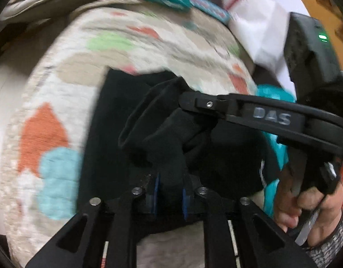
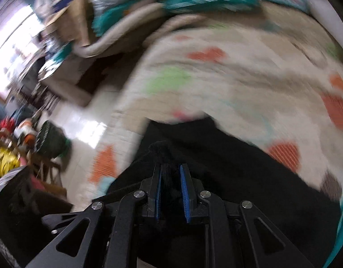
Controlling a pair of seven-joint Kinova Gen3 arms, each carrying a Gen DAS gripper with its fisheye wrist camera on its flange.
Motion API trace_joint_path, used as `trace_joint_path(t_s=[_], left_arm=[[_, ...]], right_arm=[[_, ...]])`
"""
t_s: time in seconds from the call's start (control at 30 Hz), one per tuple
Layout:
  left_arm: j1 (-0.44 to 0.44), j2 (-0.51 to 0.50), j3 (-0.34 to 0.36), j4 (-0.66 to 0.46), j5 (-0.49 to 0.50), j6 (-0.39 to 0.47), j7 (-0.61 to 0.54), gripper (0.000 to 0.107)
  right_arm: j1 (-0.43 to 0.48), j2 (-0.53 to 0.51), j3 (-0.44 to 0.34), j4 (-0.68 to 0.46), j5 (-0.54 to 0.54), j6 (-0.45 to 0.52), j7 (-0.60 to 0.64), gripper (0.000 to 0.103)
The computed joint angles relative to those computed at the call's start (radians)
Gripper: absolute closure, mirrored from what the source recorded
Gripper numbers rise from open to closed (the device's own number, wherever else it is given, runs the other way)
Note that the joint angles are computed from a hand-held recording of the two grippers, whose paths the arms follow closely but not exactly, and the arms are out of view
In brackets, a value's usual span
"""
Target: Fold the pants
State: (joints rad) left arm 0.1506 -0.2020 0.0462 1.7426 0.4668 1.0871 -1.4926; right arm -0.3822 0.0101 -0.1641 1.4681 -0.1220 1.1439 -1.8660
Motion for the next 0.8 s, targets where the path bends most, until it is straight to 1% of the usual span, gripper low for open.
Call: trace_joint_path(t_s=[0.03, 0.07, 0.13, 0.17, 0.2, 0.23, 0.27, 0.3, 0.33, 0.4, 0.47, 0.5, 0.53, 0.57, 0.6, 0.63, 0.67, 0.7, 0.77, 0.8], left_arm=[[0.023, 0.008, 0.004, -0.008, 0.006, 0.014, -0.006, 0.083], [0.041, 0.007, -0.011, -0.008, 0.029, 0.029, -0.029, 0.081], [0.037, -0.009, -0.011, -0.011, 0.076, 0.067, -0.082, 0.069], [0.040, -0.025, -0.027, -0.007, 0.096, 0.089, -0.118, 0.067], [0.039, -0.043, -0.042, -0.004, 0.109, 0.108, -0.148, 0.066], [0.035, -0.061, -0.054, -0.003, 0.114, 0.125, -0.169, 0.064], [0.025, -0.084, -0.070, -0.005, 0.109, 0.143, -0.185, 0.064], [0.015, -0.100, -0.087, -0.006, 0.103, 0.157, -0.192, 0.063], [0.001, -0.110, -0.086, -0.010, 0.094, 0.161, -0.183, 0.063], [-0.036, -0.126, -0.110, -0.007, 0.075, 0.164, -0.152, 0.061], [-0.085, -0.116, -0.122, -0.003, 0.051, 0.164, -0.097, 0.061], [-0.096, -0.113, -0.128, 0.002, 0.037, 0.158, -0.079, 0.061], [-0.111, -0.110, -0.126, 0.010, 0.026, 0.142, -0.062, 0.061], [-0.124, -0.103, -0.121, 0.017, 0.009, 0.124, -0.046, 0.061], [-0.124, -0.095, -0.108, 0.018, 0.004, 0.111, -0.028, 0.061], [-0.132, -0.081, -0.114, 0.026, 0.012, 0.106, -0.027, 0.061], [-0.131, -0.074, -0.138, 0.035, 0.023, 0.111, -0.041, 0.061], [-0.135, -0.063, -0.144, 0.044, 0.035, 0.107, -0.046, 0.060], [-0.141, -0.039, -0.156, 0.065, 0.074, 0.089, -0.070, 0.060], [-0.143, -0.028, -0.156, 0.078, 0.094, 0.075, -0.086, 0.060]], right_arm=[[0.014, -0.008, 0.001, 0.020, 0.039, 0.015, -0.034, 0.082], [0.042, -0.011, -0.017, 0.026, 0.074, 0.038, -0.063, 0.081], [0.128, -0.018, -0.073, 0.027, 0.128, 0.084, -0.125, 0.072], [0.168, -0.028, -0.094, 0.027, 0.148, 0.092, -0.155, 0.064], [0.192, -0.042, -0.098, 0.033, 0.155, 0.084, -0.170, 0.063], [0.203, -0.069, -0.083, 0.043, 0.151, 0.060, -0.190, 0.062], [0.197, -0.091, -0.066, 0.052, 0.150, 0.033, -0.203, 0.060], [0.174, -0.108, -0.037, 0.059, 0.141, 0.009, -0.204, 0.059], [0.135, -0.130, 0.005, 0.072, 0.119, -0.026, -0.195, 0.059], [0.043, -0.169, 0.092, 0.103, 0.043, -0.102, -0.130, 0.059], [-0.050, -0.177, 0.159, 0.134, -0.038, -0.159, -0.068, 0.059], [-0.096, -0.175, 0.184, 0.147, -0.079, -0.175, -0.044, 0.059], [-0.143, -0.164, 0.213, 0.152, -0.118, -0.175, -0.026, 0.059], [-0.170, -0.145, 0.232, 0.152, -0.141, -0.159, -0.015, 0.059], [-0.180, -0.122, 0.242, 0.135, -0.148, -0.127, -0.010, 0.059], [-0.170, -0.082, 0.234, 0.126, -0.138, -0.086, -0.013, 0.059], [-0.142, -0.052, 0.208, 0.128, -0.112, -0.051, -0.026, 0.060], [-0.103, -0.039, 0.163, 0.116, -0.071, -0.030, -0.053, 0.064], [-0.042, -0.037, 0.071, 0.083, -0.013, -0.012, -0.112, 0.064], [-0.017, -0.026, 0.025, 0.046, 0.021, 0.007, -0.130, 0.063]])
